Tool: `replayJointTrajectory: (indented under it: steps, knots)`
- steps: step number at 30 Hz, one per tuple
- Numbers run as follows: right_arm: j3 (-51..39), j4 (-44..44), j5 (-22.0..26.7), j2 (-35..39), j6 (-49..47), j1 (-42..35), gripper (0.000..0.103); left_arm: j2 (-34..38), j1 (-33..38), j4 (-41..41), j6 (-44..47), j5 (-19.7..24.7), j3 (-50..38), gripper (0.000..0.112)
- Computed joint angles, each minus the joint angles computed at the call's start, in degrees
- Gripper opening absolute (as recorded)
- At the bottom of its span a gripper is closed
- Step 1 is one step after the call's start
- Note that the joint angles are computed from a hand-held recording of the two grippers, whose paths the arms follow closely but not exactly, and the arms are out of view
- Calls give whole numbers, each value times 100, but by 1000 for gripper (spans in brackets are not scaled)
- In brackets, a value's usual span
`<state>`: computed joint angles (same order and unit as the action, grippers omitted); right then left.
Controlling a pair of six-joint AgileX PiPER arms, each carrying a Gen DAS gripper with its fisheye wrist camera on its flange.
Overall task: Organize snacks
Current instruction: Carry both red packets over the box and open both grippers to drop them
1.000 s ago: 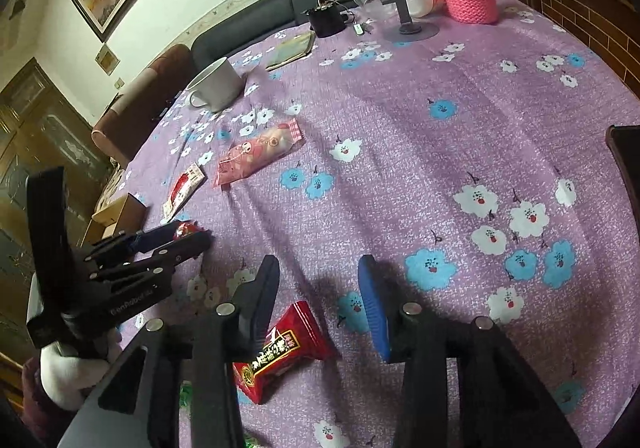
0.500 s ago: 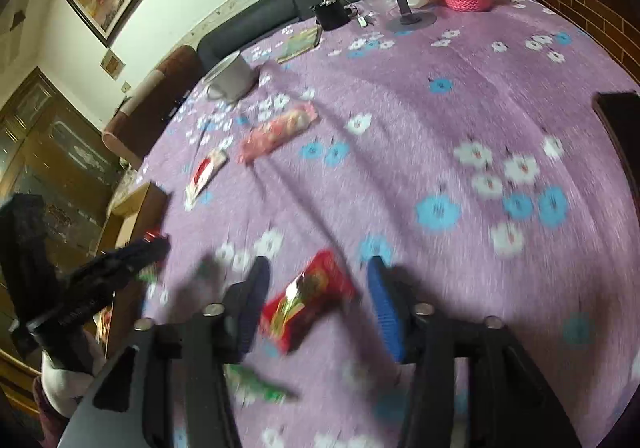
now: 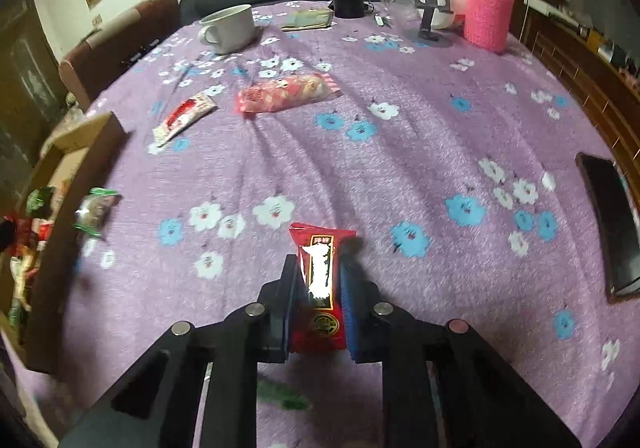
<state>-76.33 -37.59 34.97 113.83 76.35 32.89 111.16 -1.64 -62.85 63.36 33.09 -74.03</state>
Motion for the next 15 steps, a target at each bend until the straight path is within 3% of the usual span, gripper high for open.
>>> replayJointTrajectory:
  steps: [2,5,8,11,15]
  knots:
    - [262,-6,-391,-215,139,-24,18,2,309,-155,119,58,100,28]
    - [276,-168,-540,-383,193,143,18,16,783,-419,336,151,264,28]
    - [119,107,-897,-457,-240,295,18,104,1131,-519,376,224,280,28]
    - [-568,734,-772,-160,-1061,537,18,186,1373,-532,346,259,270,28]
    - [-2026,2239,-459,673,-2722,786,18,244,1543,-476,263,245,286,29]
